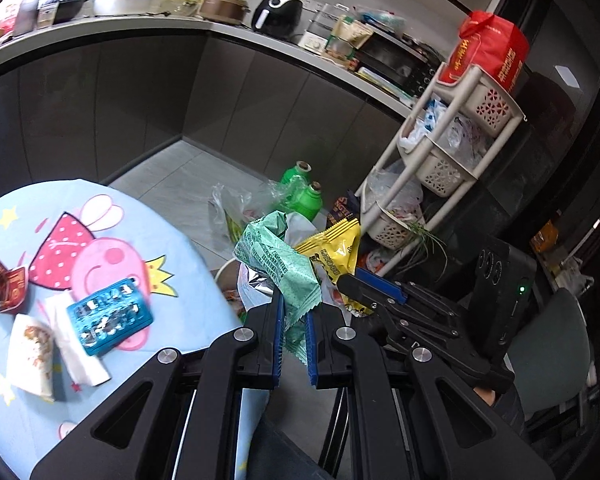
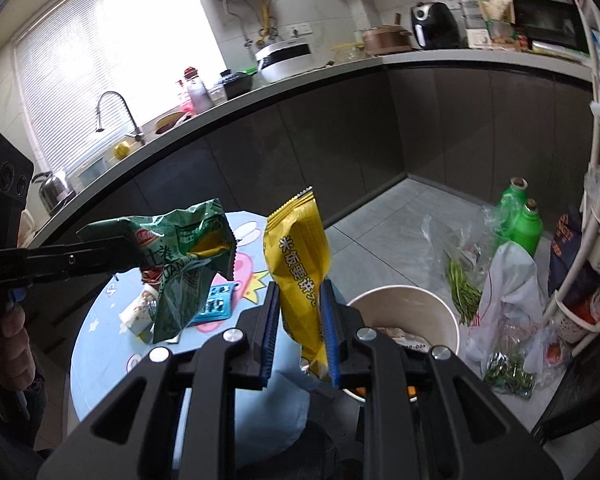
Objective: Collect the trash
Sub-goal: 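Carry both wrappers to the white bucket and open both tools inside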
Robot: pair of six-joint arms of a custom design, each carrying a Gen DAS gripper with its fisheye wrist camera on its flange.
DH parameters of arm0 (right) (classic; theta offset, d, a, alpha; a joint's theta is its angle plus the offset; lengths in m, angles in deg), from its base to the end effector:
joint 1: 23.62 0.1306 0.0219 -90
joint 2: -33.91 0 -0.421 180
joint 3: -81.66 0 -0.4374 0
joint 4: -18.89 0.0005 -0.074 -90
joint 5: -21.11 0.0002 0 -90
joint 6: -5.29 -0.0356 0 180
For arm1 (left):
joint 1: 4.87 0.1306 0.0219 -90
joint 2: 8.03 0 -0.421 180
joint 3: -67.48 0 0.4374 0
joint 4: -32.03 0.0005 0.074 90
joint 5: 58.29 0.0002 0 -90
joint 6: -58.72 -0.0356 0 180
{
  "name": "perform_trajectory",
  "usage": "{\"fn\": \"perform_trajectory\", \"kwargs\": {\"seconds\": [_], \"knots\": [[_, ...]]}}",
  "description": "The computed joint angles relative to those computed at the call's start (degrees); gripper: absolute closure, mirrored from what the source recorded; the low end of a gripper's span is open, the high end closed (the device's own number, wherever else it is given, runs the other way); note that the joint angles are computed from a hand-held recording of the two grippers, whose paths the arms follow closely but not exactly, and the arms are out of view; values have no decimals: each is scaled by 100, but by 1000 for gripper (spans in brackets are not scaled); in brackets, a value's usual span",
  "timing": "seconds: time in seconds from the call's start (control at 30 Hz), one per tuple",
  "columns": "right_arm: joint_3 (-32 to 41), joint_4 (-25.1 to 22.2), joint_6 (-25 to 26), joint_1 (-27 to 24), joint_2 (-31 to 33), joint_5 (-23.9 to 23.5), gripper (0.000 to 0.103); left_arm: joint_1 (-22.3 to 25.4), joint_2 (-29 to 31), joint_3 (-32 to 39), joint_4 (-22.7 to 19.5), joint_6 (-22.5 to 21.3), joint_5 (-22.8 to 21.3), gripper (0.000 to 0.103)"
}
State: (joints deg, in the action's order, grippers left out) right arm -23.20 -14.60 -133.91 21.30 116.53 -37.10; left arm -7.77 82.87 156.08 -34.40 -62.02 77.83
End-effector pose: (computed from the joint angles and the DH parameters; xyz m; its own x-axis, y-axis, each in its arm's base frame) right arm 0.3535 0.3254 0.4227 -0.5445 0.3657 -0.7548 0.1433 0.9273 0.3459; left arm 0.4992 -0.0515 0.4420 -0.6485 0.3876 -0.6551 0.7303 0.5595 -0.3919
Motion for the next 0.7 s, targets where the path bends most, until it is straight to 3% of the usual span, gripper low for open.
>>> {"fn": "perform_trajectory", "kwargs": {"seconds": [0.3, 0.7], "knots": [[-390, 19, -388, -386, 23, -316, 79, -560, 456, 62, 308, 141, -441, 95], [-416, -59, -421, -854, 770, -799, 78, -1110, 1306, 363, 443, 190, -1202, 94]]}}
